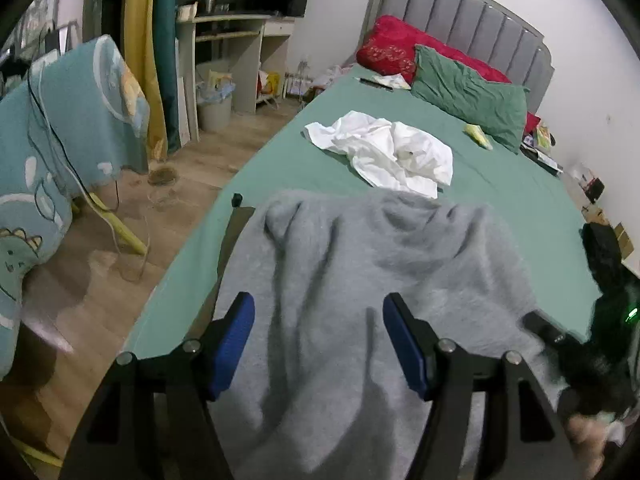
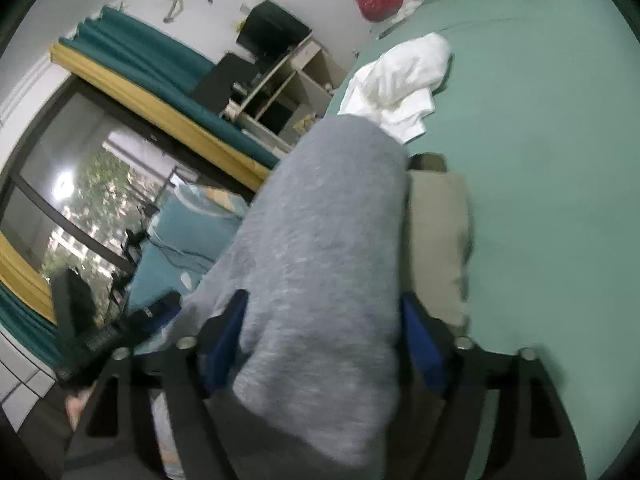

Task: Fold large clothes
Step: 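Carry the hoodie with both grippers and lay it onto the olive garment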

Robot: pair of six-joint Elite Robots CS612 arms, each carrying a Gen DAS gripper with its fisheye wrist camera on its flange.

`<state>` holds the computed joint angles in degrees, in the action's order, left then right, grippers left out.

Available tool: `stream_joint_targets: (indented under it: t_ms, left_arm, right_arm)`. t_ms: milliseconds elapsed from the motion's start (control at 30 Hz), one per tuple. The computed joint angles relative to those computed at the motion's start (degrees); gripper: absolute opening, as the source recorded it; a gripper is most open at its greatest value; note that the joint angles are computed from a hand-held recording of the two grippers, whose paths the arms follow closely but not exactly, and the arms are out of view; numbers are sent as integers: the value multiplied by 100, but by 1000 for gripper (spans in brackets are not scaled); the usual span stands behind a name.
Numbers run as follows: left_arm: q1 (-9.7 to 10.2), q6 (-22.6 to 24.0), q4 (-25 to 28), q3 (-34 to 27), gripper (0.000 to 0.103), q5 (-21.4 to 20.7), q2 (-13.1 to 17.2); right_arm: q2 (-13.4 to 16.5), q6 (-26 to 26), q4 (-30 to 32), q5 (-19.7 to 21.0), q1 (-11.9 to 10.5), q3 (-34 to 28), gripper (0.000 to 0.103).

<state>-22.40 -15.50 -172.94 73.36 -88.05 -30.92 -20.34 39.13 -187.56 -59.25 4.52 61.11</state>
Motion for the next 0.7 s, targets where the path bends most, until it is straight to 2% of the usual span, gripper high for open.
stream_joint_targets:
  t_ms: [33, 100, 133, 233, 267, 333, 400, 567, 700]
  left_arm:
    - [-12, 67, -3, -16, 70, 89, 17]
    - [-37, 181, 182, -36, 73, 228, 30]
    - [-75, 157, 263, 76, 73, 329, -21]
    - [-67, -62, 694, 46, 73, 497, -17]
    - [-52, -164, 670, 97, 73, 478, -33]
    - [-50, -253, 534, 249, 73, 508, -92]
    - [-80, -327, 251, 499, 73, 595, -221]
    - [-194, -191, -489, 1034, 73, 748, -514]
    - [-336, -55, -737, 1311, 76, 874, -697]
  right_arm:
    - [-83, -104, -136, -104, -9, 139, 77]
    - [-141, -210, -411, -51, -38, 264, 77]
    - [-145, -394, -361, -11, -50, 266, 77]
    - [-270, -1553, 652, 38, 48, 323, 76]
    - [-271, -1632, 739, 131, 35, 361, 76]
    - [-296, -1410, 514, 214, -17, 530, 76]
    - [-365, -1474, 542, 122, -20, 629, 76]
    - [-616, -1737, 740, -9, -29, 962, 76]
    - [-825, -1837, 751, 23, -62, 1321, 77]
